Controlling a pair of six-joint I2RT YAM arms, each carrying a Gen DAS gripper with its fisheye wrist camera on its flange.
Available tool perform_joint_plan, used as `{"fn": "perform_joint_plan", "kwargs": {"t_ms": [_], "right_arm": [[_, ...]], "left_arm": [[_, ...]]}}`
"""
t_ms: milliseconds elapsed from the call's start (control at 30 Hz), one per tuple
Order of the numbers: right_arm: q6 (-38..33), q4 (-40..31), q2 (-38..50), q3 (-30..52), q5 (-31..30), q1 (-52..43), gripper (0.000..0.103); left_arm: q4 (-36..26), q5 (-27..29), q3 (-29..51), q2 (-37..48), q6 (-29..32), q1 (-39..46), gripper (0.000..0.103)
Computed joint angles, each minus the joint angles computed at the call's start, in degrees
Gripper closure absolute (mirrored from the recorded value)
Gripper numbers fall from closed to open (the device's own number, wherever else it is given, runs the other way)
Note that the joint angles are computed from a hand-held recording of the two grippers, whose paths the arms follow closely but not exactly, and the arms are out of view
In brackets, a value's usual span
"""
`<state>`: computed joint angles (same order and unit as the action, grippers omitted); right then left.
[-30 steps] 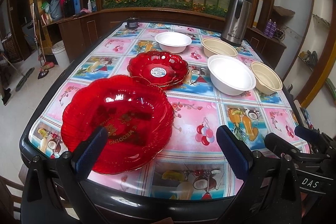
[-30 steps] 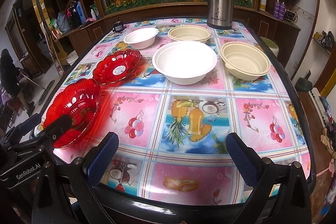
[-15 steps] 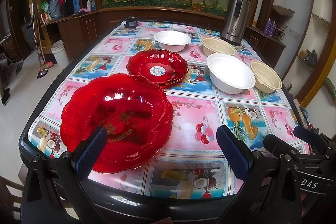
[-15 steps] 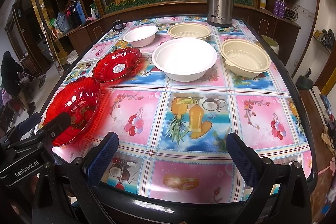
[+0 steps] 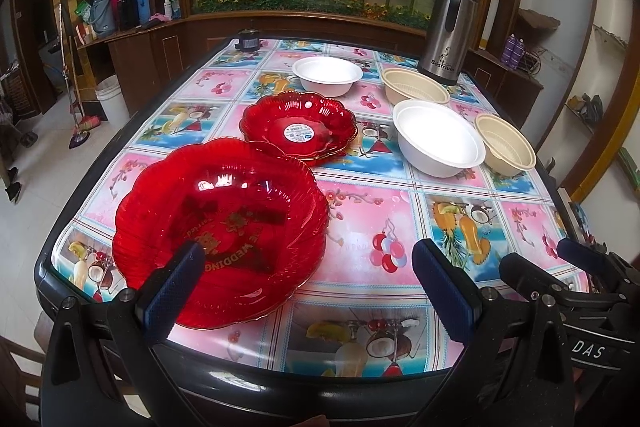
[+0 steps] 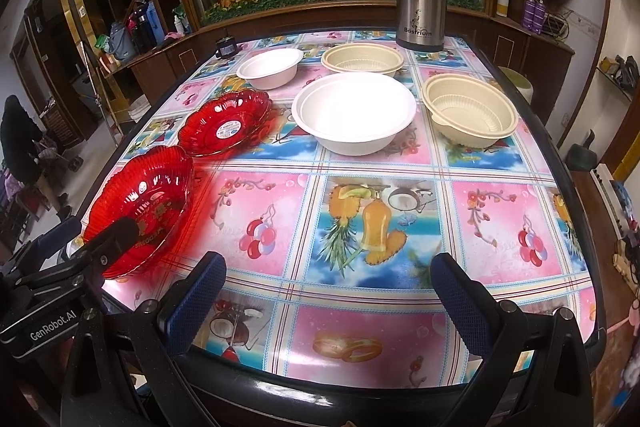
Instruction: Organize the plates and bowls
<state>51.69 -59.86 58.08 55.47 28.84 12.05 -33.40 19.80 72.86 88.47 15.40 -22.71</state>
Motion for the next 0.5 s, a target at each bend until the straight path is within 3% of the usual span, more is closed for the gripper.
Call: {"fn": "perform_joint_plan", "kwargs": {"t_ms": [500], "right_arm": [[0.07,0.52,0.53,0.18,-0.02,0.25,0.0]], "left_arm": [[-0.63,0.83,0.11,0.12,0.37,0.34,0.0]]}}
